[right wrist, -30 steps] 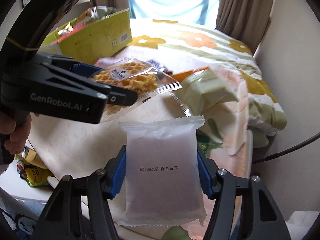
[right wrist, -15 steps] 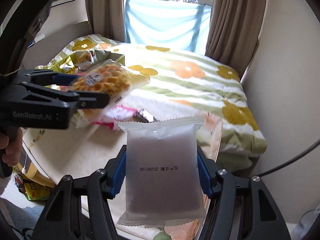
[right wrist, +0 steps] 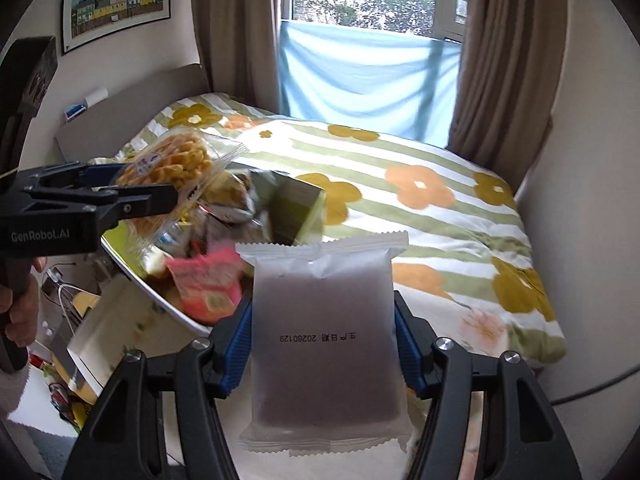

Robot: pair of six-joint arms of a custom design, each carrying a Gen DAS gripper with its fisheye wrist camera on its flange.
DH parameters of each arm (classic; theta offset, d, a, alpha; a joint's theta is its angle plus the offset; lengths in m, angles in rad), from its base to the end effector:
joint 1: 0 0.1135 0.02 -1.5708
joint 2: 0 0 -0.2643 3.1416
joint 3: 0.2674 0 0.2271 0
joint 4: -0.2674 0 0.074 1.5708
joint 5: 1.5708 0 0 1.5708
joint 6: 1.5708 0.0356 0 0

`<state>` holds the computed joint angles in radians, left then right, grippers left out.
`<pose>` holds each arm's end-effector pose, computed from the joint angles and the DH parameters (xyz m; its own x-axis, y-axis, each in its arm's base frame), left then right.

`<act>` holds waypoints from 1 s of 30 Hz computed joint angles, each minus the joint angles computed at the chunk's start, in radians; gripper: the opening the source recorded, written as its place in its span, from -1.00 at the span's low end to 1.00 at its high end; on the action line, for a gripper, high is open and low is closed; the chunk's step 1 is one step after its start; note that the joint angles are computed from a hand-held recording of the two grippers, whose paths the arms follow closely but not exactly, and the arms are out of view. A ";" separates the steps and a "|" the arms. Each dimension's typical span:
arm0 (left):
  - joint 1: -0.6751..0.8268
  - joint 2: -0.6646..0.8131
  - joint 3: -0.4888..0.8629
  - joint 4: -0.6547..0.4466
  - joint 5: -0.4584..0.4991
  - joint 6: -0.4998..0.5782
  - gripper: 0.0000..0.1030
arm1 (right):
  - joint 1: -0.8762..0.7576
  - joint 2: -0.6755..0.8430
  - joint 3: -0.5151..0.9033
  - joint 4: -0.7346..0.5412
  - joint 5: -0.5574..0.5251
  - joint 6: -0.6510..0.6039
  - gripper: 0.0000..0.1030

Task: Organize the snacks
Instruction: 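Carry the waffle and white packet over the box and release them inside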

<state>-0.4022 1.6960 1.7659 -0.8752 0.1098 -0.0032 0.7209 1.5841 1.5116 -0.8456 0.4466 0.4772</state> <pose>0.3142 -0.1379 0.3720 -0.6650 0.2794 -0.6926 0.4568 0.8858 -0.0812 0.2436 0.1936 0.3375 -0.7130 -0.0751 -0.6971 -0.0797 0.9965 -0.0258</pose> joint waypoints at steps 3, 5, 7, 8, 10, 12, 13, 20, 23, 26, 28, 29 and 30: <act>0.118 0.053 0.048 -0.021 0.047 0.071 0.43 | 0.005 0.139 0.143 0.013 -0.020 -0.008 0.13; 0.182 0.100 0.082 -0.034 0.072 0.118 0.43 | 0.010 0.226 0.243 0.000 -0.029 -0.005 0.13; 0.235 0.156 0.126 -0.058 0.090 0.161 0.43 | 0.009 0.321 0.353 -0.019 -0.048 0.004 0.13; 0.256 0.179 0.140 -0.067 0.101 0.177 0.43 | 0.011 0.358 0.401 -0.035 -0.055 0.012 0.13; 0.289 0.230 0.169 -0.087 0.124 0.203 0.44 | 0.009 0.437 0.502 -0.074 -0.075 0.041 0.13; 0.305 0.264 0.170 -0.084 0.129 0.225 0.44 | 0.007 0.506 0.595 -0.118 -0.091 0.068 0.13; 0.310 0.285 0.177 -0.086 0.131 0.241 0.44 | 0.010 0.537 0.641 -0.143 -0.090 0.081 0.13; 0.284 0.310 0.139 -0.076 0.145 0.308 1.00 | -0.016 0.649 0.817 -0.255 -0.123 0.093 0.13; 0.269 0.285 0.086 -0.042 0.080 0.323 1.00 | -0.033 0.663 0.827 -0.256 -0.152 0.095 0.13; 0.274 0.265 0.048 -0.030 0.059 0.325 1.00 | -0.045 0.677 0.837 -0.258 -0.186 0.100 0.13; 0.283 0.261 0.045 -0.040 0.074 0.321 1.00 | -0.046 0.686 0.845 -0.261 -0.194 0.102 0.13; 0.286 0.263 0.049 -0.044 0.075 0.320 1.00 | -0.046 0.692 0.854 -0.266 -0.197 0.101 0.13; 0.286 0.262 0.047 -0.043 0.070 0.318 1.00 | -0.047 0.698 0.863 -0.270 -0.200 0.101 0.13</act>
